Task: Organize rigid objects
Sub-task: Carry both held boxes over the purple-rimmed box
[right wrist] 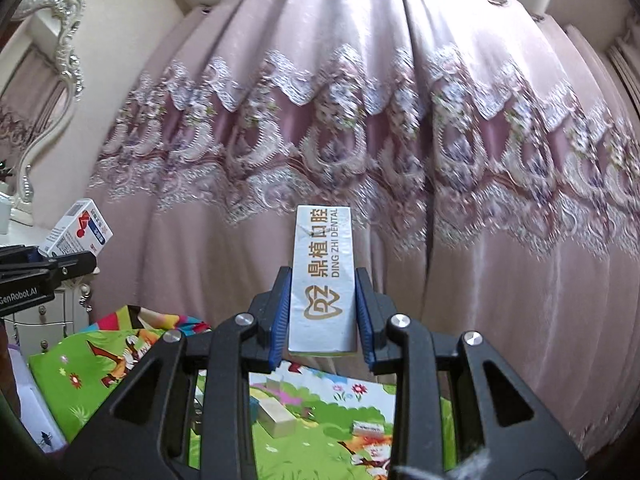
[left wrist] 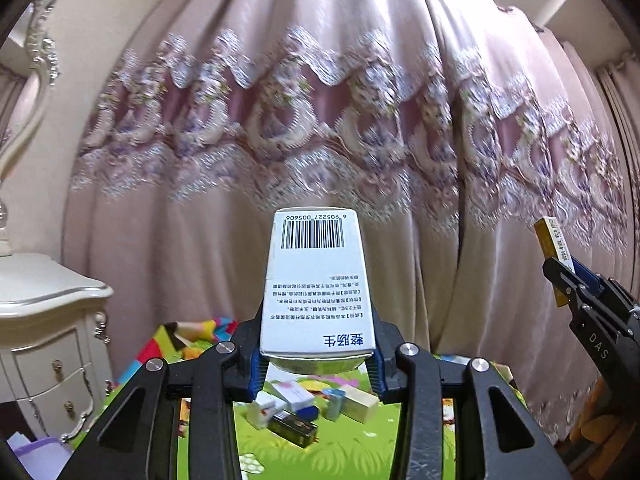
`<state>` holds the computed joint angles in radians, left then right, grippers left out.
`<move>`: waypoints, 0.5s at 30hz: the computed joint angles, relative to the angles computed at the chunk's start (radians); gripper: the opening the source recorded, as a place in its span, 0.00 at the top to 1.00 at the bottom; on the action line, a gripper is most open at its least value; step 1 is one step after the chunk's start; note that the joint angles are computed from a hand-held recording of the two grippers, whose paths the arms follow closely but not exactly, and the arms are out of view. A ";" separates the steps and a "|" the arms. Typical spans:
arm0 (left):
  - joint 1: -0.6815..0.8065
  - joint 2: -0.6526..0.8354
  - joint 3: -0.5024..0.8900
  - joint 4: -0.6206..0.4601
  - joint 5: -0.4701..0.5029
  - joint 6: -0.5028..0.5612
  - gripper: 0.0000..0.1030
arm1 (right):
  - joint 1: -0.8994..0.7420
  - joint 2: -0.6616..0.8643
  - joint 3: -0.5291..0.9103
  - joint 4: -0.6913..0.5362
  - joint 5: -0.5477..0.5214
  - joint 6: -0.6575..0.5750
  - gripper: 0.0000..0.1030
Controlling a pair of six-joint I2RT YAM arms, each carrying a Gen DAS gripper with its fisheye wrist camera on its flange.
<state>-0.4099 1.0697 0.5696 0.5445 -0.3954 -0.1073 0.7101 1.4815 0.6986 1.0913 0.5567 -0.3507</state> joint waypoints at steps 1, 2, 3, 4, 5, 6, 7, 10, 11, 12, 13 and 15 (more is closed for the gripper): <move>0.023 -0.018 -0.008 -0.005 0.016 -0.004 0.60 | 0.008 0.003 0.014 -0.013 -0.003 -0.004 0.67; 0.038 -0.037 -0.017 -0.016 0.023 -0.011 0.60 | 0.026 -0.005 0.013 -0.018 0.008 -0.010 0.67; 0.051 -0.045 -0.023 -0.022 0.032 -0.019 0.60 | 0.033 0.001 0.026 -0.033 0.006 -0.010 0.67; 0.055 -0.054 -0.036 -0.025 0.032 -0.026 0.60 | 0.051 -0.007 0.029 -0.051 0.017 -0.011 0.67; 0.068 -0.068 -0.044 -0.040 0.041 -0.032 0.60 | 0.055 -0.002 0.038 -0.068 0.013 -0.004 0.67; 0.081 -0.080 -0.056 -0.056 0.051 -0.039 0.60 | 0.066 0.003 0.047 -0.085 0.014 0.002 0.67; 0.092 -0.094 -0.070 -0.070 0.056 -0.043 0.60 | 0.074 0.011 0.057 -0.113 0.005 0.017 0.67; 0.129 -0.157 -0.125 -0.121 0.059 -0.053 0.60 | 0.101 0.046 0.105 -0.204 -0.034 0.045 0.67; 0.150 -0.190 -0.148 -0.156 0.062 -0.063 0.60 | 0.107 0.058 0.120 -0.234 -0.053 0.056 0.67; 0.169 -0.210 -0.156 -0.188 0.071 -0.073 0.60 | 0.117 0.075 0.148 -0.285 -0.082 0.075 0.67; 0.197 -0.229 -0.164 -0.226 0.091 -0.084 0.60 | 0.121 0.094 0.178 -0.328 -0.112 0.093 0.67; 0.265 -0.262 -0.165 -0.335 0.148 -0.107 0.60 | 0.129 0.130 0.243 -0.442 -0.180 0.138 0.67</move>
